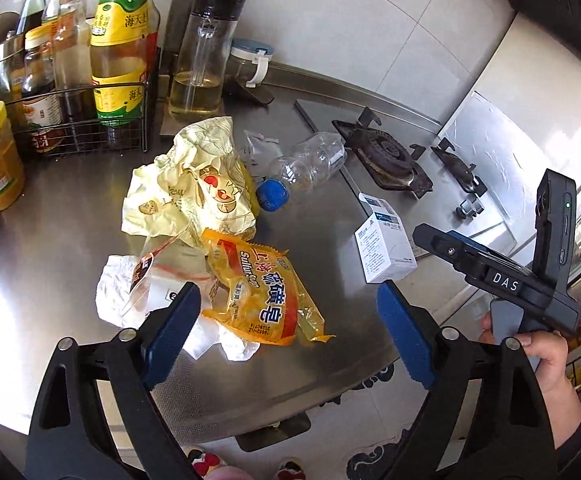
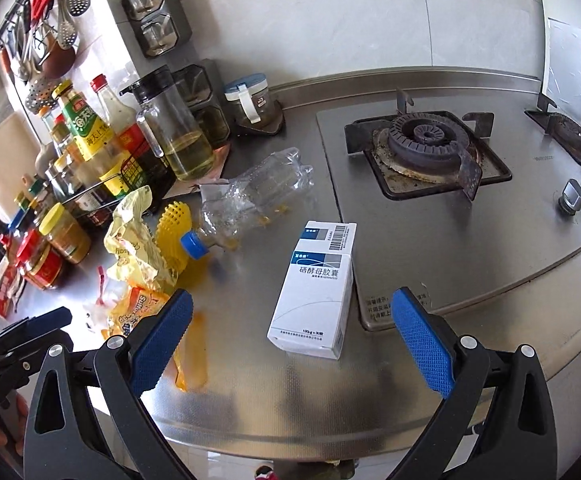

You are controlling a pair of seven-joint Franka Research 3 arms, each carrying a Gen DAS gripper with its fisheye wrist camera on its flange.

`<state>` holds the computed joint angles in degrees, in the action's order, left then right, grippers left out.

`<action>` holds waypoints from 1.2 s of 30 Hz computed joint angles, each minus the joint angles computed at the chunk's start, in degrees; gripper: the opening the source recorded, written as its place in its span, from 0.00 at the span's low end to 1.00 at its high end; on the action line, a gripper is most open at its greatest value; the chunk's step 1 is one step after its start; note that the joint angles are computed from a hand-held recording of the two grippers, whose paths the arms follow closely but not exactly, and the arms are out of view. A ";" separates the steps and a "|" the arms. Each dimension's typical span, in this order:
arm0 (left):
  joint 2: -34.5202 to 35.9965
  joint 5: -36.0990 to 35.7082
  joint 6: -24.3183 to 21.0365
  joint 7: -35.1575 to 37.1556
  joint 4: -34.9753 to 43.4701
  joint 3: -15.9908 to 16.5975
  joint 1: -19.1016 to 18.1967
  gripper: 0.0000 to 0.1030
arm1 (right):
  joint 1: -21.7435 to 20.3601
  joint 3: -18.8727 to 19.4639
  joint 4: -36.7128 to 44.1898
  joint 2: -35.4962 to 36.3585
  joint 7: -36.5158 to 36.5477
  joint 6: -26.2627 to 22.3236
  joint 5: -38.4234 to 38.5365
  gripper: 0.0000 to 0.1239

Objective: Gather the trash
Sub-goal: 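Grasp the white medicine box with the right gripper while the left grasps the soap wrapper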

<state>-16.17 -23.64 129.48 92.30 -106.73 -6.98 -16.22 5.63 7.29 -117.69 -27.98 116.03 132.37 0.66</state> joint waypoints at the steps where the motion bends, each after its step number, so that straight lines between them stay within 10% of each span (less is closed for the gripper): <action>1: 0.94 -0.99 -0.94 1.02 0.74 0.41 -0.35 0.71 | -0.07 -0.03 0.20 0.54 0.35 0.05 0.18 0.80; 13: 4.80 4.04 -3.69 3.47 1.96 -1.82 1.09 0.56 | 0.60 -0.24 2.86 6.28 1.46 -2.44 -1.08 0.60; 18: 5.49 2.72 -4.62 4.12 2.25 -1.80 1.49 0.09 | 0.84 -0.34 2.19 6.18 2.71 -3.45 -2.67 0.39; 36: -3.55 4.30 -0.35 0.65 -1.62 -2.64 -1.59 0.05 | 0.80 -0.90 -2.23 -4.74 -1.72 -2.25 0.42 0.37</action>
<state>-19.73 -19.35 129.13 92.95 -108.35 -9.61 -17.81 6.43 6.40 -119.92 -32.72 114.31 130.12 1.09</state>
